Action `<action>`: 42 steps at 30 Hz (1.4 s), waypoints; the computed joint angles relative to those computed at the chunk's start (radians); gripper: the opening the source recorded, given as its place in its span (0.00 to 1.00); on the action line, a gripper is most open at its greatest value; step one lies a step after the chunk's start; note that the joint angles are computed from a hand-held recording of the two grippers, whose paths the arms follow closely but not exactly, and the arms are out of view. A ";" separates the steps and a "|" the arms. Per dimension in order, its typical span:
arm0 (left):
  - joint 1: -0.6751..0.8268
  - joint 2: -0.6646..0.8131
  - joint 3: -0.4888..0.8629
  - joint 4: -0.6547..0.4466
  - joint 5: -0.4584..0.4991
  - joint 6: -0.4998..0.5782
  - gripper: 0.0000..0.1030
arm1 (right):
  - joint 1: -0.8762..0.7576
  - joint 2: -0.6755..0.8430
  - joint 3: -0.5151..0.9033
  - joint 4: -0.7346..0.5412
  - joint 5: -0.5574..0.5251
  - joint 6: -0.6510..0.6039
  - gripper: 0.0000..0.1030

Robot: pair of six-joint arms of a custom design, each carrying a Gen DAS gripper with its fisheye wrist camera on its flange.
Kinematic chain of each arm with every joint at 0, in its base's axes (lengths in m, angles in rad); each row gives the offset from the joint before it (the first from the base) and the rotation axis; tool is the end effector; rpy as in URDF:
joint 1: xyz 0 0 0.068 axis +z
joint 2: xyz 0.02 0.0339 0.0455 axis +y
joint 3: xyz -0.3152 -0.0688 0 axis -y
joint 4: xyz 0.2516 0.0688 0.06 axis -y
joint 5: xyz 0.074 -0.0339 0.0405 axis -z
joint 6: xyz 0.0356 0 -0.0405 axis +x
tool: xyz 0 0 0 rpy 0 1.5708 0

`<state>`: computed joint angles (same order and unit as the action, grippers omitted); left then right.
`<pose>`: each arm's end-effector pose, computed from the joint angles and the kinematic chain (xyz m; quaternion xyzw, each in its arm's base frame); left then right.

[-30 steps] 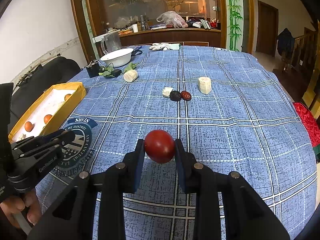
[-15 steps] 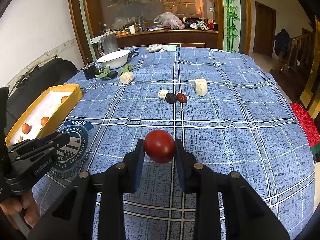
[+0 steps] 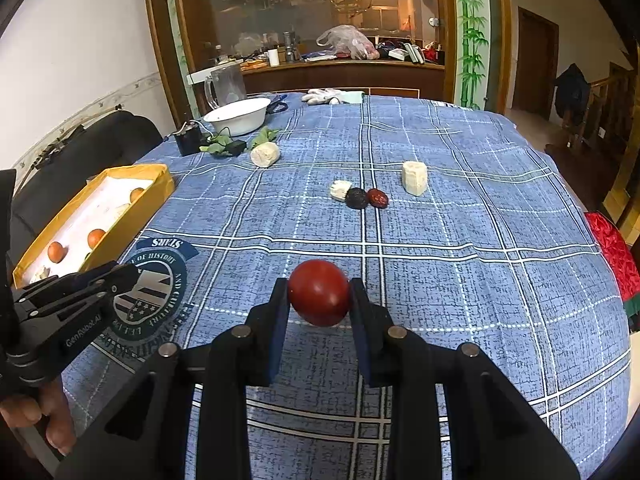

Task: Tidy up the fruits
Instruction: 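Carry the cookie and the red tomato over the white tray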

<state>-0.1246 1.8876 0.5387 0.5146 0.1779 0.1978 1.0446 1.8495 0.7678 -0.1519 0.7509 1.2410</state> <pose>0.3022 -0.0442 0.1000 0.1807 0.9121 -0.0697 0.3613 0.1772 0.2567 0.1282 0.1512 0.9067 -0.0080 0.3937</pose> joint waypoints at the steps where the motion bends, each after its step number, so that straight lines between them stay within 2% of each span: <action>1: 0.008 -0.002 0.000 -0.002 0.005 0.002 0.20 | 0.000 0.003 0.007 -0.002 -0.001 -0.005 0.30; 8: 0.109 -0.024 0.032 -0.050 0.047 0.018 0.20 | -0.006 0.030 0.071 -0.013 -0.009 -0.066 0.30; 13: 0.214 -0.018 0.088 -0.097 0.069 0.024 0.20 | -0.024 0.064 0.146 0.000 -0.029 -0.158 0.30; 23: 0.345 0.129 0.295 -0.207 -0.018 0.005 0.20 | -0.076 0.185 0.375 0.080 -0.120 -0.407 0.31; 27: 0.362 0.185 0.368 -0.261 -0.040 0.010 0.20 | -0.114 0.290 0.557 0.091 -0.210 -0.529 0.31; 32: 0.388 0.230 0.427 -0.312 -0.044 0.021 0.20 | -0.157 0.442 0.819 0.015 -0.294 -0.627 0.31; 42: 0.394 0.259 0.476 -0.359 -0.054 0.023 0.20 | -0.253 0.813 1.488 -0.319 -0.466 -0.735 0.31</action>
<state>0.2689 2.1471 1.0144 0.1558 0.1244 0.2207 0.7917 2.6627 2.2560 -0.4706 0.2847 0.5056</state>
